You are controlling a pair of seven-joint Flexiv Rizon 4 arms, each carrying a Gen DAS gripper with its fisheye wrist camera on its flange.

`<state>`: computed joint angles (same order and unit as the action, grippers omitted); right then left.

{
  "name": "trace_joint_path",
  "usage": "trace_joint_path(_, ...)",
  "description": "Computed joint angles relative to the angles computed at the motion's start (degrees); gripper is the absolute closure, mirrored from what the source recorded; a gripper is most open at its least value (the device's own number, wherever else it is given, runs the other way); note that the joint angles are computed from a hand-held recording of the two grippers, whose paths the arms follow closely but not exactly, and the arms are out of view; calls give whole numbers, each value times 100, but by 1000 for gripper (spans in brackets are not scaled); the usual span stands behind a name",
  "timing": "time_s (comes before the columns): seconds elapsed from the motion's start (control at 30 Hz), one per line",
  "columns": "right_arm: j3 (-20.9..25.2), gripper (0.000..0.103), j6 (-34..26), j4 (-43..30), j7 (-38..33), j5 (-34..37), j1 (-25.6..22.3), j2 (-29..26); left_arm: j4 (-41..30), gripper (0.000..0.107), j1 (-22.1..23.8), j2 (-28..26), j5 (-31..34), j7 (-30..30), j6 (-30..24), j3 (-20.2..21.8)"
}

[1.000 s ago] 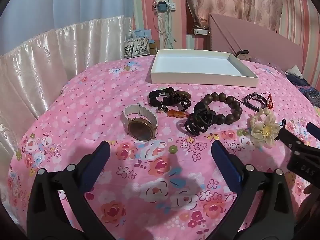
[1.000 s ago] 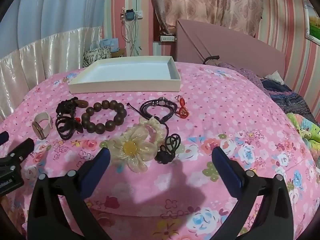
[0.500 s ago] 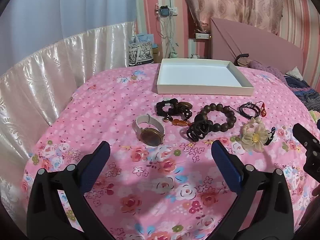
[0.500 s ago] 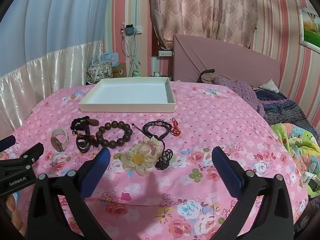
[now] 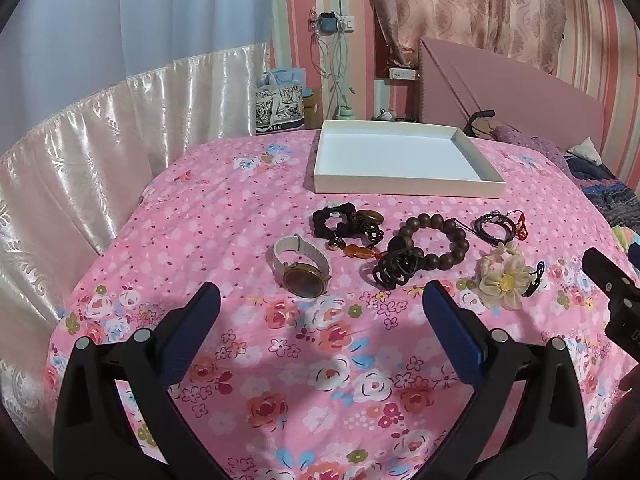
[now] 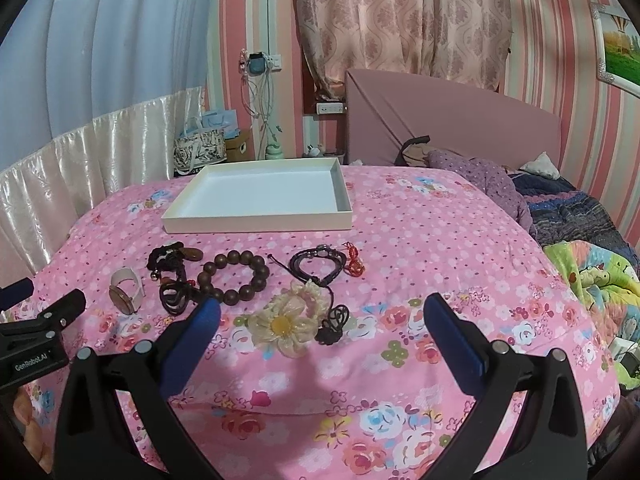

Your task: Organize jewelry

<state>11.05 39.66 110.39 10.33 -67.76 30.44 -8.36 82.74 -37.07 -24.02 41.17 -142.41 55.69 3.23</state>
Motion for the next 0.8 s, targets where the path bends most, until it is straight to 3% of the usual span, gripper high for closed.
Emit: trace_joint_path(0.8,-9,2,12,6,-68,46,-4,-23,26,7,22,53,-7,-2,-29,-41)
